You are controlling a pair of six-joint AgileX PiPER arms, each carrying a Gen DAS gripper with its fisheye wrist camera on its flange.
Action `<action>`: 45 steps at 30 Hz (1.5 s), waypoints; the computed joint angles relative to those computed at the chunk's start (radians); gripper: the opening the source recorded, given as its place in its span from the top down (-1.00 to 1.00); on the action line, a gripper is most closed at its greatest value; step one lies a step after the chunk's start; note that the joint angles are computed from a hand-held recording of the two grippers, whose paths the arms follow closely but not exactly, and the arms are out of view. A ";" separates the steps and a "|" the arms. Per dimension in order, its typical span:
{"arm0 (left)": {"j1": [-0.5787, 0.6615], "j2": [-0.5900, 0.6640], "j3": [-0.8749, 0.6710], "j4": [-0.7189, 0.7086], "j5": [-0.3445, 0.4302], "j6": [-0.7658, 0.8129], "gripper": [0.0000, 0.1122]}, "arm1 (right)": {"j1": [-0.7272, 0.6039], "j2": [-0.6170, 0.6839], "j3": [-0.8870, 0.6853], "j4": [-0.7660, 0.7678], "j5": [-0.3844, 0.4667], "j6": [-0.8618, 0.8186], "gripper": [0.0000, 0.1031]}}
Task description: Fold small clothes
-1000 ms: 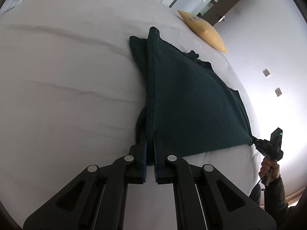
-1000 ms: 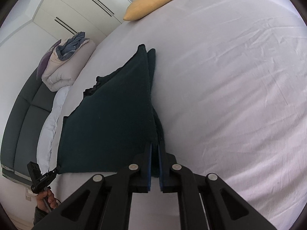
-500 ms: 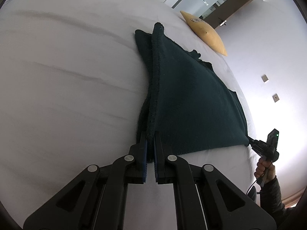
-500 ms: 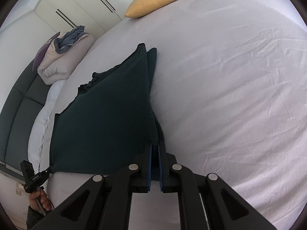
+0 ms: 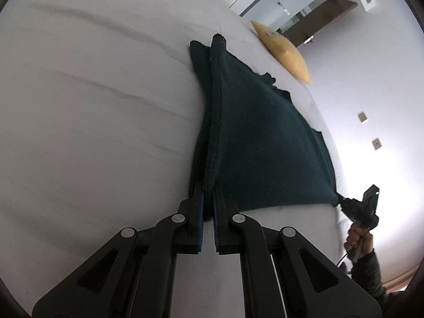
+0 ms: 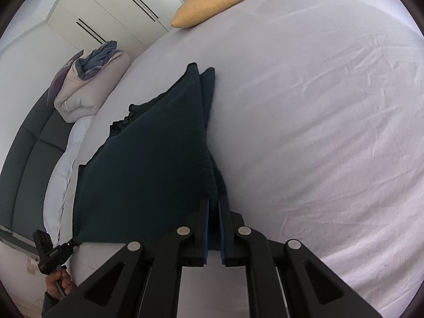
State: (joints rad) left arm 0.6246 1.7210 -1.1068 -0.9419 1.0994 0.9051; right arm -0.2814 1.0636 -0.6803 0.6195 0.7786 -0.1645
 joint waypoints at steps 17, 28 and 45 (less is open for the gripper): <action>0.043 -0.105 -0.126 0.033 0.091 -0.132 0.72 | 0.004 -0.038 -0.013 -0.018 -0.017 0.024 0.64; -0.324 0.078 -0.413 0.030 -0.021 -0.276 0.72 | 0.105 0.074 -0.176 0.069 -0.064 0.013 0.56; -0.415 0.433 -0.684 0.001 -0.208 -0.341 0.72 | 0.289 0.916 -0.839 0.224 -0.118 0.031 1.00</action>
State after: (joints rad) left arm 0.2097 2.1536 -1.7907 -0.9411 0.8912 0.5645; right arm 0.0081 1.9797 -1.5191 0.8430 0.6610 -0.1332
